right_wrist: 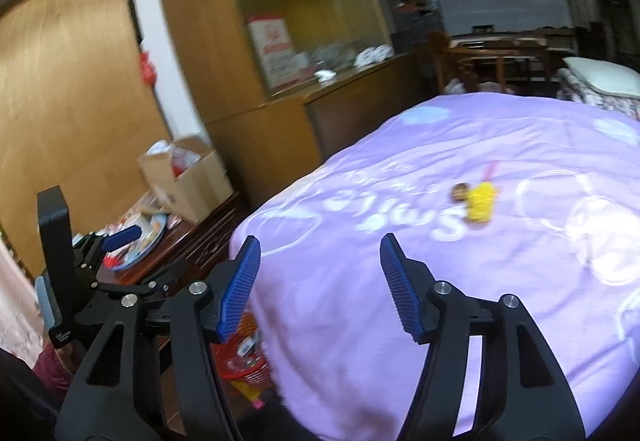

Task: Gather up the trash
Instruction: 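Return both tools to the bed above the walnut shell and pom-pom, then lower the left tool onto the walnut shell and grasp it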

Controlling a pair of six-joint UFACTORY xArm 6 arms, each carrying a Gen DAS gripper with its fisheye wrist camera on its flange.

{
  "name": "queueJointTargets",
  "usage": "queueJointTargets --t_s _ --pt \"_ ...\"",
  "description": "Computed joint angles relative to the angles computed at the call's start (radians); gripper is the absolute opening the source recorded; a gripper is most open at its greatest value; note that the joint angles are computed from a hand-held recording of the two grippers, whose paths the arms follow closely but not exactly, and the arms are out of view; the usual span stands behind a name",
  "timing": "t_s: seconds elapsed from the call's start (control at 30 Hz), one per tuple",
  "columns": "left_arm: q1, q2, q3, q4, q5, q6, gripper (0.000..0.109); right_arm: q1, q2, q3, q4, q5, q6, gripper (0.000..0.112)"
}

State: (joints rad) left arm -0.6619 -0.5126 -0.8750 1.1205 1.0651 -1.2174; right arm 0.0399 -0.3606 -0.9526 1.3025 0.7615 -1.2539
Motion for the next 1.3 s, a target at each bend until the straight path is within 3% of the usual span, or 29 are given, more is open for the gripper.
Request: queueJointTargets --t_s 0.2,0.33,0.6,0.9,1.1,1.2,1.3 --pt "0.018 0.171 -0.128 0.001 -0.101 0.051 0.097 -0.09 0.108 -0.087 0.029 -0.005 0.031 0.064" --pt "0.065 0.293 -0.213 -0.034 -0.214 0.097 0.097 -0.091 0.184 -0.134 0.023 -0.099 0.047 0.066" --pt "0.141 0.517 -0.377 -0.146 -0.337 0.194 0.097 -0.106 0.374 -0.247 -0.12 -0.254 0.183 0.066" --pt "0.181 0.712 -0.557 -0.267 -0.373 0.304 0.097 -0.122 0.533 -0.374 -0.28 -0.319 0.344 0.067" --pt "0.194 0.809 -0.664 -0.314 -0.378 0.357 0.097 -0.092 0.584 -0.397 -0.384 -0.39 0.398 0.076" --pt "0.2 0.848 -0.707 -0.343 -0.383 0.383 0.097 -0.099 0.609 -0.427 -0.482 -0.343 0.486 0.076" --pt "0.202 0.876 -0.735 -0.356 -0.387 0.393 0.097 -0.108 0.622 -0.444 -0.485 -0.308 0.502 0.079"
